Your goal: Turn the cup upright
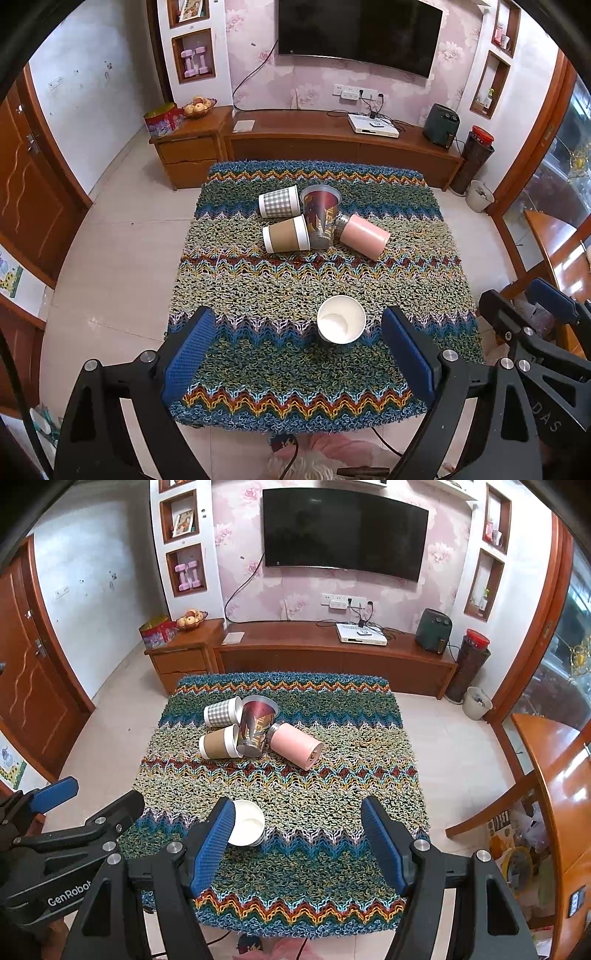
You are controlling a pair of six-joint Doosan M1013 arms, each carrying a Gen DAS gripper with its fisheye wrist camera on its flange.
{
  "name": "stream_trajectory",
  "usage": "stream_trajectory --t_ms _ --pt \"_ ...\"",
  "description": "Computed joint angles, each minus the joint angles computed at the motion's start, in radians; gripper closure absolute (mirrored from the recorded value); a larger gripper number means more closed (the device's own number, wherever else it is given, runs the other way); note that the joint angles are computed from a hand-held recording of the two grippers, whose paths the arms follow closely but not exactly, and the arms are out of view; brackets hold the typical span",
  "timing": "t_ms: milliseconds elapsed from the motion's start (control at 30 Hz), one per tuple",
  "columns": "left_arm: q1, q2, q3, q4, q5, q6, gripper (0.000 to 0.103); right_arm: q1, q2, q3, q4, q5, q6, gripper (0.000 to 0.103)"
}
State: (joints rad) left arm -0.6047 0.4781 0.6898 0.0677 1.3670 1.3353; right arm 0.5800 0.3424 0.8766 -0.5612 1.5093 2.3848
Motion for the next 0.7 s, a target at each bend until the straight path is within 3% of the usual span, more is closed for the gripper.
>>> stream_trajectory --t_ms 700 --pt "-0.005 -0.001 0.008 0.012 -0.017 -0.004 0.010 -0.001 -0.003 0.008 -0.003 -0.003 0.011 0.032"
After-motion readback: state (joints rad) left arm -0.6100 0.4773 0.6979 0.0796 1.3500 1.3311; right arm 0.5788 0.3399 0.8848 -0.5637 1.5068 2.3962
